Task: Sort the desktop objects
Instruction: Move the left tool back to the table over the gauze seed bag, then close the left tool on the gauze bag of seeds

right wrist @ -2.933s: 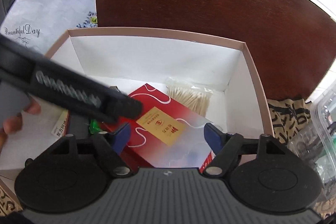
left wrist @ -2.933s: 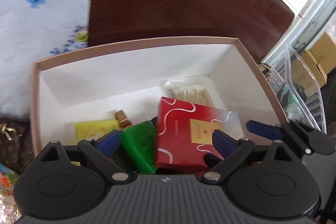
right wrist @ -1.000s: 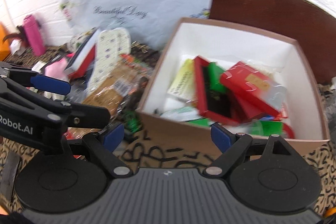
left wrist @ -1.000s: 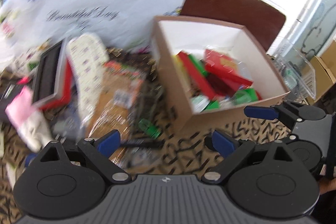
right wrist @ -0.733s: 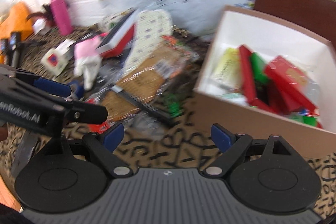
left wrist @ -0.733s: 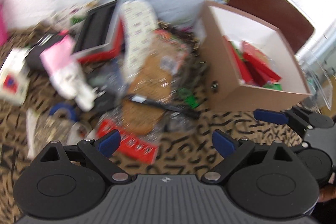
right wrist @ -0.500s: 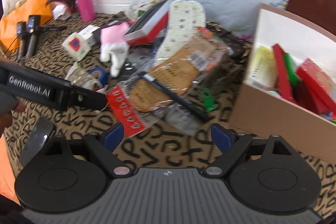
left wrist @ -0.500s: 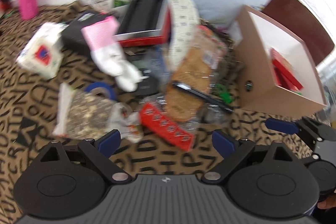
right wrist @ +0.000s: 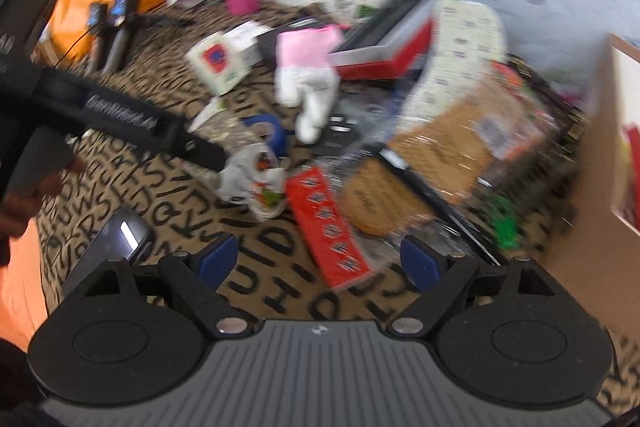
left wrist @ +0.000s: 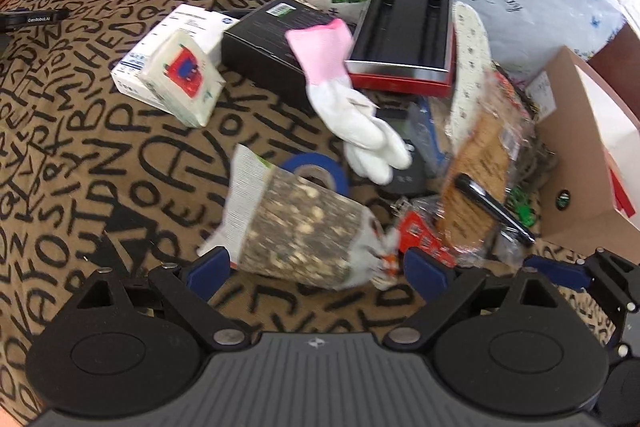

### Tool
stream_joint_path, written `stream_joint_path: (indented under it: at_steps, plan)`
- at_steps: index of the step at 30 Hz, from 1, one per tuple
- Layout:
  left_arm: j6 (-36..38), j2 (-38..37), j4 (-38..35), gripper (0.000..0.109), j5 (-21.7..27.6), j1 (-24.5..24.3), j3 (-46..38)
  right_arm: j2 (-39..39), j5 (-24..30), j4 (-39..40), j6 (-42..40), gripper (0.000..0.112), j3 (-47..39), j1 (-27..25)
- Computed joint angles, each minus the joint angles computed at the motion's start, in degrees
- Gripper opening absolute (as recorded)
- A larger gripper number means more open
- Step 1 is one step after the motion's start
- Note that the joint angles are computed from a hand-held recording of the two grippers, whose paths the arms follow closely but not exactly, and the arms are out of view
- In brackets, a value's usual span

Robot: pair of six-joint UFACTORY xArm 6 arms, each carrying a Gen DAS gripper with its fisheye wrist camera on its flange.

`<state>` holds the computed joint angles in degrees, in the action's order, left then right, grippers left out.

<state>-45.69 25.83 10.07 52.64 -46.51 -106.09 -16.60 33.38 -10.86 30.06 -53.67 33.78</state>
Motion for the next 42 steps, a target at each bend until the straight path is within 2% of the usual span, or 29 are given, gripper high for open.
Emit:
stream_joint_path:
  at_steps: [6,10,18,23,29,37,42]
  plan:
    - [3.55,1.10,-2.99,0.096,-0.57,2.61,-0.10,7.27,-0.30,7.27,-10.43,0.081,-6.31,1.17]
    - [6.43,2.14,-5.33,0.096,-1.12,3.62,-0.57,11.47,-0.42,9.49,-15.03,0.080,-10.16,1.61]
    - [9.65,1.99,-11.65,0.096,-5.04,5.07,2.23,19.43,0.37,12.86,-20.31,0.074,-17.86,1.53]
    - [11.92,1.69,-16.79,0.096,-7.38,5.70,4.29,21.65,1.08,13.43,-21.36,0.073,-19.49,1.93]
    - [13.13,1.93,-19.66,0.088,-8.78,5.56,4.87,22.95,2.77,11.36,-18.91,0.057,-20.44,1.44]
    - [11.51,1.54,-17.22,0.076,-7.12,4.60,4.13,22.21,3.84,11.50,-19.60,0.041,-19.91,1.34]
    - [9.28,-0.87,-15.95,0.067,-7.03,4.15,6.72,20.10,3.30,13.45,-21.35,0.022,-18.45,1.35]
